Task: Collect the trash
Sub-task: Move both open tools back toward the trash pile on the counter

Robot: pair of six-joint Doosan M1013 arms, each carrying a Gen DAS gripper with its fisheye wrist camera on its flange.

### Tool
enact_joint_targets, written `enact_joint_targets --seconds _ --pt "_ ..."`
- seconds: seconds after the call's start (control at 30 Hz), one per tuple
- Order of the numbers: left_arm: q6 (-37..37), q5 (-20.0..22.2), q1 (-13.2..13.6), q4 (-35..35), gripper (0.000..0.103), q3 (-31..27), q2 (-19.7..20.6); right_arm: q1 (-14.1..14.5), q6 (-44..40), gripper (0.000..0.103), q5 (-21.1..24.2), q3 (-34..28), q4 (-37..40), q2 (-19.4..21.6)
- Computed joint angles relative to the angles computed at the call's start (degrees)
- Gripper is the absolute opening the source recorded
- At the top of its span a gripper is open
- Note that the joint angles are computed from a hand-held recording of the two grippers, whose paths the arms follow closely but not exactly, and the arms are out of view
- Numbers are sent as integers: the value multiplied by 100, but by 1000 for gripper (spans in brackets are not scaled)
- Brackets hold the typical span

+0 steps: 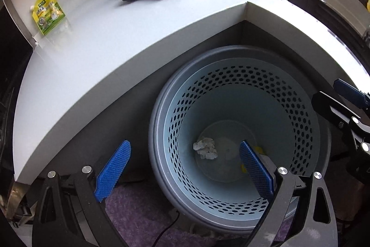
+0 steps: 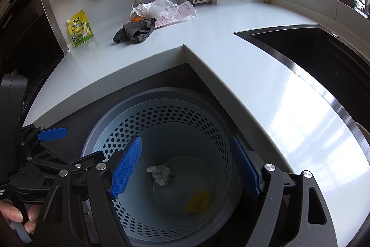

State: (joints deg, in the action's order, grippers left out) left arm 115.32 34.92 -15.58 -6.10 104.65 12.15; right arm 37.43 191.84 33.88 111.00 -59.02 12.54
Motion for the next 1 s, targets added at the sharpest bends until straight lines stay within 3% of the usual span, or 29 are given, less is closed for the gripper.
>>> enact_joint_targets --seconds 0.2,0.5,0.63,0.87,1.0 --pt "337 -153 98 -556 93 -8 -75 -28 95 75 -119 20 -97 -28" --pt "1332 -1203 256 -2146 96 -189 -218 -144 168 76 -68 -138 -542 -127" --pt "1424 -1571 282 -2519 96 -424 -164 -267 24 76 186 -343 -790 -114" --pt "1063 -1956 252 -2251 96 -937 0 -655 -580 76 86 -820 -904 -66" --pt "1343 -2130 238 -2478 97 -1294 68 -858 -1090 76 -38 -1225 -913 -94"
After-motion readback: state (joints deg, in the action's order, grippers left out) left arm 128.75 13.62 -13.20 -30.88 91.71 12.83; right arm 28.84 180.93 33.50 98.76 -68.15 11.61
